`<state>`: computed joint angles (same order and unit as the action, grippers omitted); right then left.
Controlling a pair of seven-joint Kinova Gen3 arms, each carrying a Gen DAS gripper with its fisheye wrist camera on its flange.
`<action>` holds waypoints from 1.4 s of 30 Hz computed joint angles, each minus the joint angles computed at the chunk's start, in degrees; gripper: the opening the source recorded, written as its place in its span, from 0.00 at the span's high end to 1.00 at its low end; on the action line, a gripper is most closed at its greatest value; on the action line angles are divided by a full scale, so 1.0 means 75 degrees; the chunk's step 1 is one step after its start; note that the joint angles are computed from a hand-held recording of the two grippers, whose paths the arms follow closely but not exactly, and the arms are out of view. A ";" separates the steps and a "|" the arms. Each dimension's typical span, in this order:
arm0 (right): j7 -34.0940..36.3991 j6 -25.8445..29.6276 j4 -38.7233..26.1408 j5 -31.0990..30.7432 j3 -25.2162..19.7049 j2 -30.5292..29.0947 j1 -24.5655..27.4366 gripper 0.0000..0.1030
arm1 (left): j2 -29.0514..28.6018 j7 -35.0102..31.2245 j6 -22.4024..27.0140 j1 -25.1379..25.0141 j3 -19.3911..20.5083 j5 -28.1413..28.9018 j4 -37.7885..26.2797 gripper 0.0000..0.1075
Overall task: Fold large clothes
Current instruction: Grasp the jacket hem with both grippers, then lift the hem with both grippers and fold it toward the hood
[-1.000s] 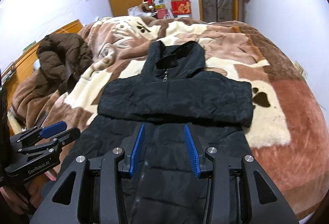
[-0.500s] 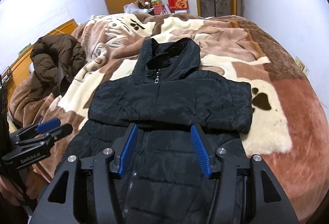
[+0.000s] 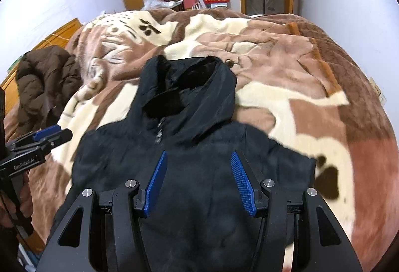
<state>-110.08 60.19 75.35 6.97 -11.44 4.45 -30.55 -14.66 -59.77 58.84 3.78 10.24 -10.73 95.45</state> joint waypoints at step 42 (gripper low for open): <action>0.1228 -0.1284 0.1181 -0.2847 0.0177 -0.0926 0.1073 0.92 | -0.1248 -0.1066 -0.1538 -0.0512 -0.1004 0.1792 0.1389 0.96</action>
